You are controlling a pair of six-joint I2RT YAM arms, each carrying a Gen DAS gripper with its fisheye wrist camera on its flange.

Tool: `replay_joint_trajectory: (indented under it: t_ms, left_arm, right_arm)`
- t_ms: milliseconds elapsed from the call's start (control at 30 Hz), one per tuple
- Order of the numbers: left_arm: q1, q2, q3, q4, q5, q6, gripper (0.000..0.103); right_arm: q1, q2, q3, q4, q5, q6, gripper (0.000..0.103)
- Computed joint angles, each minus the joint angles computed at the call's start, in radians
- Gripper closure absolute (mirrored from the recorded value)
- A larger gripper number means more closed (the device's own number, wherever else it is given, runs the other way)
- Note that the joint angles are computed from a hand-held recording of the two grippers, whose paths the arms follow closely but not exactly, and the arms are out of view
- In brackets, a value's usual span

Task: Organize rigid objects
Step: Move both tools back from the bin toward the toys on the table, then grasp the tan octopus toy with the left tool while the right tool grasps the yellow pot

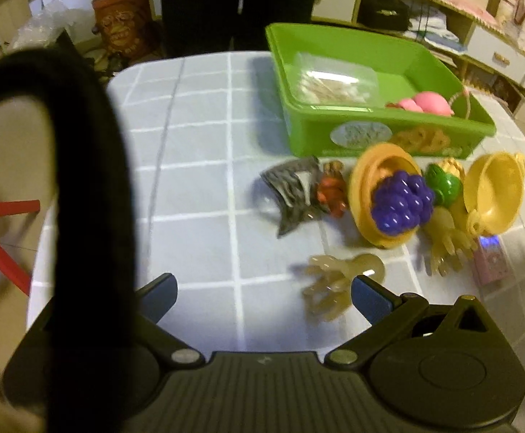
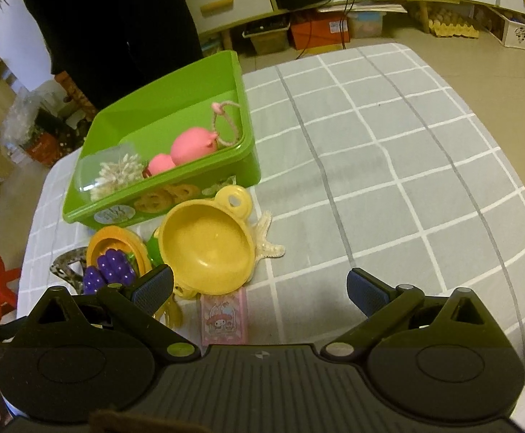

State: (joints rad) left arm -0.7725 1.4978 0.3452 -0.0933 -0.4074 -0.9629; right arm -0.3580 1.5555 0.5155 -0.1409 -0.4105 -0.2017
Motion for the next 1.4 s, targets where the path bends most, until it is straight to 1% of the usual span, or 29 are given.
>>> replay_joint_trajectory:
  t_ms: [67, 167, 367, 467, 533, 600, 667, 700, 767, 900, 1033, 1100, 1200, 1233, 1400]
  left_arm:
    - [-0.007, 0.03, 0.016, 0.017, 0.031, 0.007, 0.025]
    - [-0.017, 0.063, 0.042, 0.032, 0.071, -0.011, 0.025]
    - [-0.008, 0.118, 0.088, 0.061, 0.112, -0.118, 0.026]
    - [-0.003, 0.138, 0.106, 0.059, 0.102, -0.181, 0.027]
    - [0.002, 0.152, 0.119, 0.05, 0.095, -0.233, 0.029]
    - [0.013, 0.159, 0.121, 0.053, 0.099, -0.285, 0.034]
    - [0.017, 0.172, 0.124, 0.064, 0.099, -0.32, 0.038]
    - [0.015, 0.182, 0.132, 0.06, 0.095, -0.333, 0.041]
    - [0.004, 0.22, 0.163, 0.047, 0.08, -0.352, 0.045]
    - [-0.032, 0.286, 0.238, -0.028, 0.021, -0.372, 0.051]
    - [-0.052, 0.327, 0.285, -0.073, -0.016, -0.366, 0.056]
    - [-0.06, 0.339, 0.301, -0.091, -0.034, -0.363, 0.063]
    - [-0.065, 0.34, 0.302, -0.089, -0.047, -0.347, 0.071]
    - [-0.065, 0.338, 0.299, -0.086, -0.049, -0.341, 0.072]
    - [-0.059, 0.317, 0.273, -0.061, -0.045, -0.324, 0.074]
  right_arm:
    - [0.012, 0.013, 0.005, -0.001, 0.006, 0.009, 0.002]
    - [0.036, 0.036, 0.012, 0.002, 0.015, 0.029, 0.002]
    - [0.094, 0.067, 0.017, 0.021, 0.037, 0.087, 0.002]
    - [0.115, 0.087, 0.027, 0.023, 0.032, 0.118, 0.002]
    - [0.13, 0.099, 0.028, 0.04, 0.041, 0.142, 0.002]
    - [0.147, 0.113, 0.028, 0.062, 0.059, 0.17, 0.002]
    - [0.158, 0.127, 0.034, 0.073, 0.067, 0.195, 0.002]
    - [0.163, 0.135, 0.037, 0.078, 0.069, 0.209, 0.002]
    - [0.174, 0.148, 0.041, 0.093, 0.073, 0.234, 0.002]
    - [0.197, 0.172, 0.047, 0.124, 0.09, 0.268, 0.002]
    - [0.215, 0.2, 0.059, 0.141, 0.102, 0.293, 0.002]
    - [0.226, 0.213, 0.062, 0.154, 0.11, 0.304, 0.002]
    - [0.235, 0.228, 0.069, 0.165, 0.121, 0.318, 0.002]
    - [0.237, 0.233, 0.07, 0.169, 0.125, 0.322, 0.002]
    - [0.244, 0.252, 0.077, 0.179, 0.126, 0.325, 0.002]
